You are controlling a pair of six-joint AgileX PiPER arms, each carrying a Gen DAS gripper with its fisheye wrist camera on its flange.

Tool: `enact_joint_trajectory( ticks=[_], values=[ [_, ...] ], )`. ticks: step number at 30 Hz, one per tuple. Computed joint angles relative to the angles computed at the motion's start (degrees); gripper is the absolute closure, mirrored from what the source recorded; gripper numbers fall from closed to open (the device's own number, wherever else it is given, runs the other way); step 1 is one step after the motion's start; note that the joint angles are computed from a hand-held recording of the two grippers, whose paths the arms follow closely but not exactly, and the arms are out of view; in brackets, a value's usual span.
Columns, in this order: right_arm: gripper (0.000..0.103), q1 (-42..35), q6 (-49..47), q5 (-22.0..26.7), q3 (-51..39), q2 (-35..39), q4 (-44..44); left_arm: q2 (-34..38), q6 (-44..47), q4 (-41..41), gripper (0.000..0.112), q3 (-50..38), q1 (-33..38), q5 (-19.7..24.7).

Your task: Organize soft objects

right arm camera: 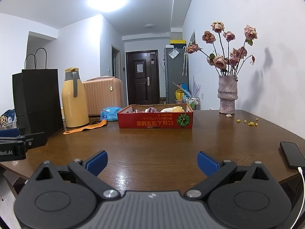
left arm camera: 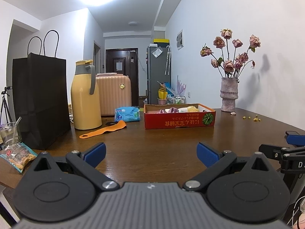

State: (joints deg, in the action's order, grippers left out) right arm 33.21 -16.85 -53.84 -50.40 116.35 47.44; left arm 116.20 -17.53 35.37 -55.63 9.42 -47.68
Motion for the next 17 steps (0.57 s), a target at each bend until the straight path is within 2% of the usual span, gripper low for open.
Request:
enact_joint_trajectory(
  ticks=[4, 12, 17],
  values=[
    [0.002, 0.03, 0.15, -0.19, 0.17, -0.05, -0.47, -0.06, -1.39, 1.69, 0.009, -0.58, 0.33, 0.53],
    [0.002, 0.08, 0.34, -1.15, 0.69, -0.37, -0.56, -0.27, 0.21, 1.14, 0.009, 0.75, 0.79, -2.22],
    [0.002, 0.14, 0.36, -1.11, 0.61, -0.19, -0.52, -0.33, 0.53, 0.86, 0.009, 0.73, 0.60, -1.98]
  ],
)
